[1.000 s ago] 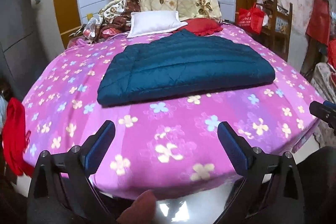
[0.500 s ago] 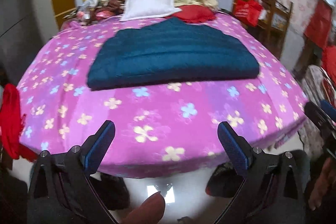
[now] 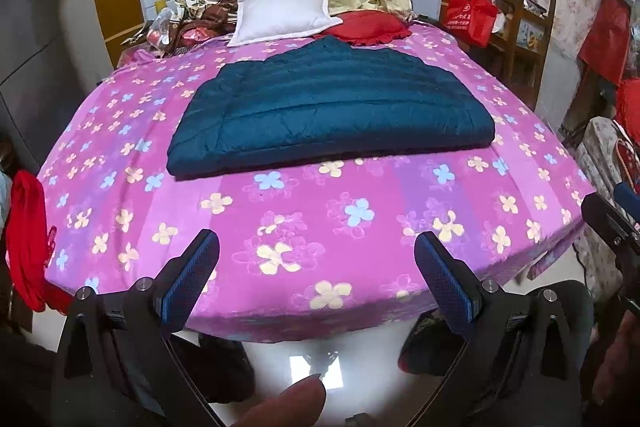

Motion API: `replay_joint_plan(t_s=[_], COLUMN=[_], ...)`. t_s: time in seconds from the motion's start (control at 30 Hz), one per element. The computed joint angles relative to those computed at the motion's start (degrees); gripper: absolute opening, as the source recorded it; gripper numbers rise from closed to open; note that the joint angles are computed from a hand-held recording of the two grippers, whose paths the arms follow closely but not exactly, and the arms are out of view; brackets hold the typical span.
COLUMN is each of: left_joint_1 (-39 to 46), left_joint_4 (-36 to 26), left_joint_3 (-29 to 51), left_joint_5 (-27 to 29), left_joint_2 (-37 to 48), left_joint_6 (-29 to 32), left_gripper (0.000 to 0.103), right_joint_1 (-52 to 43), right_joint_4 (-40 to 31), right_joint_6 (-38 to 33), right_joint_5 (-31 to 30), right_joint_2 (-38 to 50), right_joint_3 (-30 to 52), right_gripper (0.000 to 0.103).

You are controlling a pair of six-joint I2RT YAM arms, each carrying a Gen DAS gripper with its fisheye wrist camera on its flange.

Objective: Fold large clothes

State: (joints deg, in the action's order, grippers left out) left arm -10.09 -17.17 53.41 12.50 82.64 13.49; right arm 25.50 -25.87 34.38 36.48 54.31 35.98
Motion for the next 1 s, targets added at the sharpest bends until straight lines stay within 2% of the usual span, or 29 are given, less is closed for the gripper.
replay_joint_plan(t_s=[1.0], left_joint_1=[-1.35], left_joint_4=[-0.79], left_joint_3=[0.25], left_joint_5=[-0.91], left_joint_2=[1.22], left_joint_6=[-0.64], left_gripper=[0.098], right_joint_1=[-0.11], right_joint_4=[0.24], right_joint_6=[1.08], right_joint_5=[-0.17], right_joint_2=[0.27], right_joint_3=[-0.86], right_gripper=[0.096])
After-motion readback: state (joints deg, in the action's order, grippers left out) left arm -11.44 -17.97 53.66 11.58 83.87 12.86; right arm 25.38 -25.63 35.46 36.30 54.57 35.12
